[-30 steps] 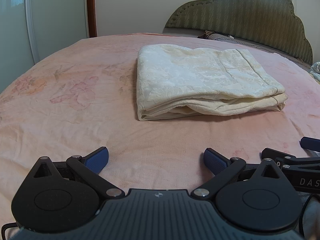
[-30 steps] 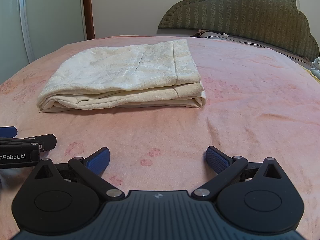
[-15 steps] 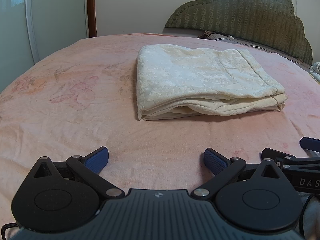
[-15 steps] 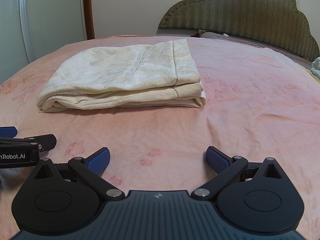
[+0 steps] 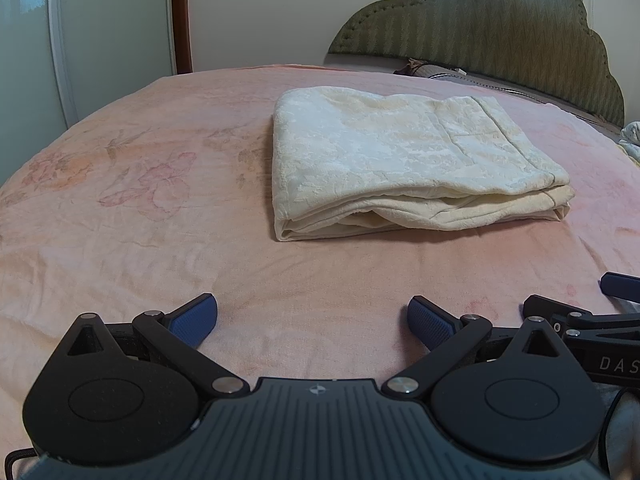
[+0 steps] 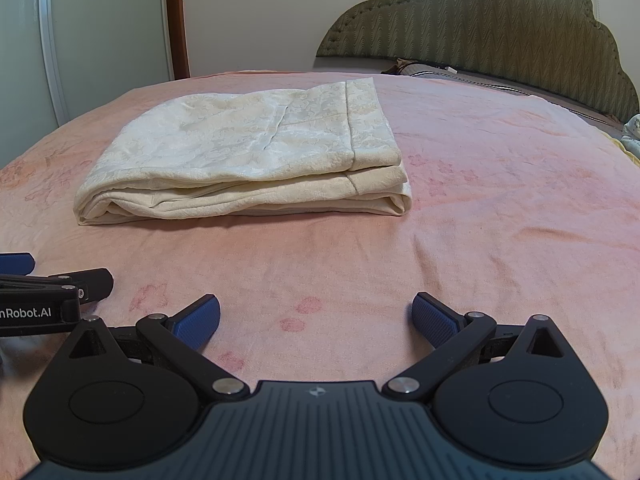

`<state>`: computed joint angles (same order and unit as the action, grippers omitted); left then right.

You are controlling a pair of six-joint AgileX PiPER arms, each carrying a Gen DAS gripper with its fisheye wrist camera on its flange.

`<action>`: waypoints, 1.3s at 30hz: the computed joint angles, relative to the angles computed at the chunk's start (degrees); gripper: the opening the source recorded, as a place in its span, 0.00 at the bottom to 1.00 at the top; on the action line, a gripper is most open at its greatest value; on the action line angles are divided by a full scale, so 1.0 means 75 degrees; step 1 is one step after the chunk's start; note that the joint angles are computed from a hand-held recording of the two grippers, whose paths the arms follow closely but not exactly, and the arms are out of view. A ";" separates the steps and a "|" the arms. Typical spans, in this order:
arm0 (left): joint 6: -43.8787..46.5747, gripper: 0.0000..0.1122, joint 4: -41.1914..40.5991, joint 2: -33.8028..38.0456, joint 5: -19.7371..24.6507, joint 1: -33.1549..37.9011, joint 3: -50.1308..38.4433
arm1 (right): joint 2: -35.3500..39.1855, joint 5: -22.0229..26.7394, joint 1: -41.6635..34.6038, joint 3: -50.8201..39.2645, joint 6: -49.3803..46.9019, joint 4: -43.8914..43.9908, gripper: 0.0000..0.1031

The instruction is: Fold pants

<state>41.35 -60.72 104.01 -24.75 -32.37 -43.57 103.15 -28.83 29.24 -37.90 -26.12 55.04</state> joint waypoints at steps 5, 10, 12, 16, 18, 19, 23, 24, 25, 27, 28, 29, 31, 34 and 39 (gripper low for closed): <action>0.0083 0.92 -0.0108 -0.0004 -0.0021 -0.0034 -0.0001 | 0.0001 0.0004 -0.0009 0.0000 0.0007 -0.0015 1.00; 0.0136 0.92 -0.0168 -0.0014 -0.0035 -0.0056 0.0005 | 0.0022 -0.0001 0.0003 -0.0023 -0.0021 0.0015 1.00; 0.0164 0.92 -0.0191 -0.0010 -0.0035 -0.0058 0.0000 | 0.0029 0.0018 0.0010 -0.0053 -0.0072 0.0069 1.00; 0.0193 0.92 -0.0211 -0.0015 -0.0035 -0.0059 -0.0002 | -0.0041 -0.0001 0.0074 0.0003 -0.0216 0.0311 1.00; 0.0183 0.92 -0.0194 -0.0022 -0.0011 -0.0050 -0.0001 | -0.0106 0.0087 0.0078 -0.0050 -0.0486 0.0623 1.00; 0.0198 0.92 -0.0195 -0.0022 0.0008 -0.0038 -0.0006 | -0.0109 0.0044 0.0114 -0.0081 -0.0560 0.0760 1.00; 0.0352 0.92 -0.0283 -0.0027 0.0078 -0.0004 -0.0049 | -0.0078 0.0037 0.0168 -0.0311 -0.1160 0.0924 1.00; 0.0408 0.92 -0.0319 -0.0033 0.0113 0.0010 -0.0068 | -0.0056 -0.0015 0.0219 -0.0371 -0.1417 0.1130 1.00; 0.0416 0.92 -0.0323 -0.0039 0.0133 0.0021 -0.0071 | -0.0004 -0.0106 0.0233 -0.0429 -0.1573 0.1223 1.00; 0.0491 0.92 -0.0393 -0.0054 0.0161 0.0025 -0.0084 | 0.0073 -0.0173 0.0270 -0.0461 -0.1740 0.1351 1.00; 0.0534 0.92 -0.0436 -0.0059 0.0164 0.0019 -0.0087 | 0.0096 -0.0135 0.0231 -0.0433 -0.1590 0.1217 1.00; 0.0581 0.92 -0.0483 -0.0066 0.0174 0.0014 -0.0090 | 0.0095 -0.0080 0.0160 -0.0368 -0.1253 0.0928 1.00; 0.0686 0.92 -0.0571 -0.0082 0.0239 0.0039 -0.0119 | 0.0040 0.0083 -0.0012 -0.0253 -0.0642 0.0399 1.00; 0.0672 0.92 -0.0507 -0.0108 0.0346 0.0109 -0.0124 | 0.0048 0.0166 -0.0120 -0.0195 -0.0170 -0.0028 1.00; 0.0545 0.92 -0.0273 -0.0174 0.0505 0.0230 -0.0101 | 0.0052 0.0176 -0.0125 -0.0202 -0.0274 0.0035 1.00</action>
<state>45.43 -62.77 102.71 -20.96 -30.64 -44.33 103.54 -27.51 28.30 -39.41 -28.17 55.30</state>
